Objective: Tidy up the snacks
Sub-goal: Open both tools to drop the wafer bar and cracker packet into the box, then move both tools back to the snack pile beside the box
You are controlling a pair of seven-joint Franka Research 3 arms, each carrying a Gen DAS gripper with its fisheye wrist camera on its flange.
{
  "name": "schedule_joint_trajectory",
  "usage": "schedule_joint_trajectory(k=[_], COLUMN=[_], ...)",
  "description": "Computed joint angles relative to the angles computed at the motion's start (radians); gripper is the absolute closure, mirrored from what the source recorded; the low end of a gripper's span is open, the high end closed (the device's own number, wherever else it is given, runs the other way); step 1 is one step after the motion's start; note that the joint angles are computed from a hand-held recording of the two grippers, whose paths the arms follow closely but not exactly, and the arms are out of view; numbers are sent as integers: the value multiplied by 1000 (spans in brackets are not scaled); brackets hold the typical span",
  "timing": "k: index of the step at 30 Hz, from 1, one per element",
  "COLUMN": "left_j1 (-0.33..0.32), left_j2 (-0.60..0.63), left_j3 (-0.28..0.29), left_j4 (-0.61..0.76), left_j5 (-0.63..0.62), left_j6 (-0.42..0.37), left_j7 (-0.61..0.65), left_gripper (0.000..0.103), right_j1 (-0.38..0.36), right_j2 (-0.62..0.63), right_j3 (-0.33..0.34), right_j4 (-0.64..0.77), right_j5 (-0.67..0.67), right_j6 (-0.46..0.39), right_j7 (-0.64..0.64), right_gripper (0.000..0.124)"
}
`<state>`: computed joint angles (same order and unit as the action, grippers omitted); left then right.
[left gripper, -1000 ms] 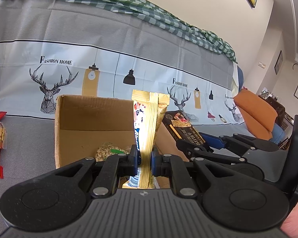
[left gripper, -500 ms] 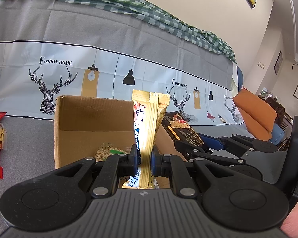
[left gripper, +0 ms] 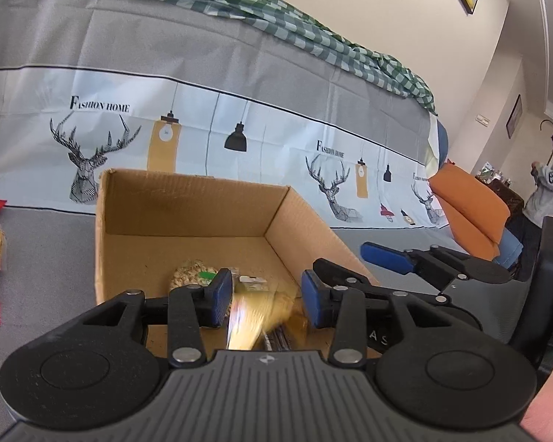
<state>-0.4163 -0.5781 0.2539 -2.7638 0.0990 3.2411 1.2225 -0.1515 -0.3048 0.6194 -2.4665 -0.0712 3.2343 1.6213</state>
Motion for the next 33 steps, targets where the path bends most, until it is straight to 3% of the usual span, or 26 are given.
schedule_joint_trajectory(k=[6,11,16,18,19,21,25,27,28,30,33], left_j1=[109,244,312,367,396,458,580,621,659,729,756], left_j2=[-31,-104,-197,-230,-243,-266,-260,-256,-242,-223,-202], left_j3=[-71,-138,-95,-98,-96,-96,-103,-92,-115,-152,-134], left_j4=[-23,-52,-53,-58,-61,-75,-103,-139,-136,-129,-118], left_j5=[3,21,40,58,67,86,79,66,73,83,63], left_j6=[6,-44,-190,-219,-231,-245,-275,-239,-270,-287,-280], left_j7=[-41,-76,-2,47,74,123,135,133,129,102,75], left_gripper=[60,80,84,84,84,84,84,84,84,84,84], right_j1=[-15,-3,-7,21,47,143,341,424,464,517,545], right_j2=[-1,2,3,11,18,38,82,106,120,151,210], right_j3=[28,49,106,107,98,39,-84,-126,-145,-151,-98], right_j4=[6,10,15,14,13,9,5,11,16,32,75], right_j5=[18,48,101,130,142,150,116,89,73,68,157], right_j6=[11,32,73,104,122,162,247,272,280,289,265], right_j7=[26,44,52,40,33,20,25,27,29,14,-72], right_gripper=[67,67,68,70,72,90,93,93,93,93,93])
